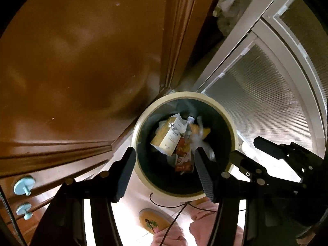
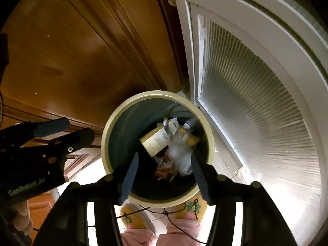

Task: Collect trash
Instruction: 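Raise both tools back over the counter toward the remaining trash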

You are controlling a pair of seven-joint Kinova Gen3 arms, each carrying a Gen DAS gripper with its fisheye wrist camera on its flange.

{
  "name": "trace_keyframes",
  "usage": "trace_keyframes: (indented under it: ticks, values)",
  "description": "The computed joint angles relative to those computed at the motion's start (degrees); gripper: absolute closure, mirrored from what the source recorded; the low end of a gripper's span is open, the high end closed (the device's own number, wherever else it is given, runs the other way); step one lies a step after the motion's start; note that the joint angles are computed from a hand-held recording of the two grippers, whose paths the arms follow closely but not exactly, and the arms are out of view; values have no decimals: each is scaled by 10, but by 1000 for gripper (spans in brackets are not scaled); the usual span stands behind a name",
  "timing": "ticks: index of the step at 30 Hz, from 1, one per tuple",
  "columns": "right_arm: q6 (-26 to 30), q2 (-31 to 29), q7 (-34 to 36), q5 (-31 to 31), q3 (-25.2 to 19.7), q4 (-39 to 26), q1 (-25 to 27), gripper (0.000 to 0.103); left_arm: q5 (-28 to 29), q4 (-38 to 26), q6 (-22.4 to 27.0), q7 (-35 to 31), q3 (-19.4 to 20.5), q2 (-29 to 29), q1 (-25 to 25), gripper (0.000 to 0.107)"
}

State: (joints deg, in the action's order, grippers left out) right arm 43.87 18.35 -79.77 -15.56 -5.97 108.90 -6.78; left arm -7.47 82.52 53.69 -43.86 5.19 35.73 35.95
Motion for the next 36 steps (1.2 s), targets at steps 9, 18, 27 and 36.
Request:
trace_keyframes:
  ticks: [9,18,27,36]
  values:
    - [62,-40,-9,-12,8,-19,8,49,7,-21,50,14,7,-36,5,50]
    - [237,-121,-68,-21,22,-122,-1,49,10,-90,164,16,29,-125,5,50]
    - [383,-185,-132,-2,28,-306,-25,49,-32,-263,312,-19,42,-184,21,49]
    - [504,-180,-199,29,23,-537,-38,49,-82,-498,442,-91,27,-178,69,38]
